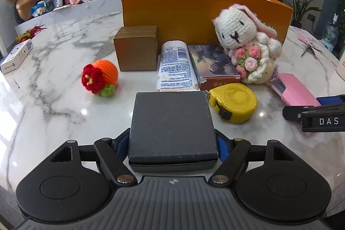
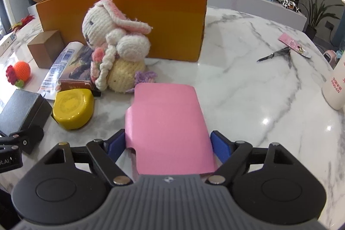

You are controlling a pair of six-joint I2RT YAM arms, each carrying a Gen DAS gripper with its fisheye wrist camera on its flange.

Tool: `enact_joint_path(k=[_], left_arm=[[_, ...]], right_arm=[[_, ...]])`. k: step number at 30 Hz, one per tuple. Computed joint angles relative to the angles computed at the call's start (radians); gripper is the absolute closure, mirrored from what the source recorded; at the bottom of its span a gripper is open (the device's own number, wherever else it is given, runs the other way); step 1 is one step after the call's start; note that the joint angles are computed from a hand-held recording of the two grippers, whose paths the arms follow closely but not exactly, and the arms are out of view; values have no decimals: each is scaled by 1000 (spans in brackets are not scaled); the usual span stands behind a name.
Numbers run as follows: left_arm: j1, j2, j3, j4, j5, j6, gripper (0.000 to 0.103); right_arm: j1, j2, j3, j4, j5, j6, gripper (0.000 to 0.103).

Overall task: Organize objects
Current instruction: 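Hold the gray pad in the left tool while the right tool lifts the pink case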

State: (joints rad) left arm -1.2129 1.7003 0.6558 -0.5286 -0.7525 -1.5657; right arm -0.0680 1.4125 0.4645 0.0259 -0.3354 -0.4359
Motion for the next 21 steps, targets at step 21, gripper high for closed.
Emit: enact_joint_path(k=[21], left_arm=[[5, -20, 2, -35, 15, -28, 15]], right_arm=[[3, -48, -1, -52, 36, -17, 23]])
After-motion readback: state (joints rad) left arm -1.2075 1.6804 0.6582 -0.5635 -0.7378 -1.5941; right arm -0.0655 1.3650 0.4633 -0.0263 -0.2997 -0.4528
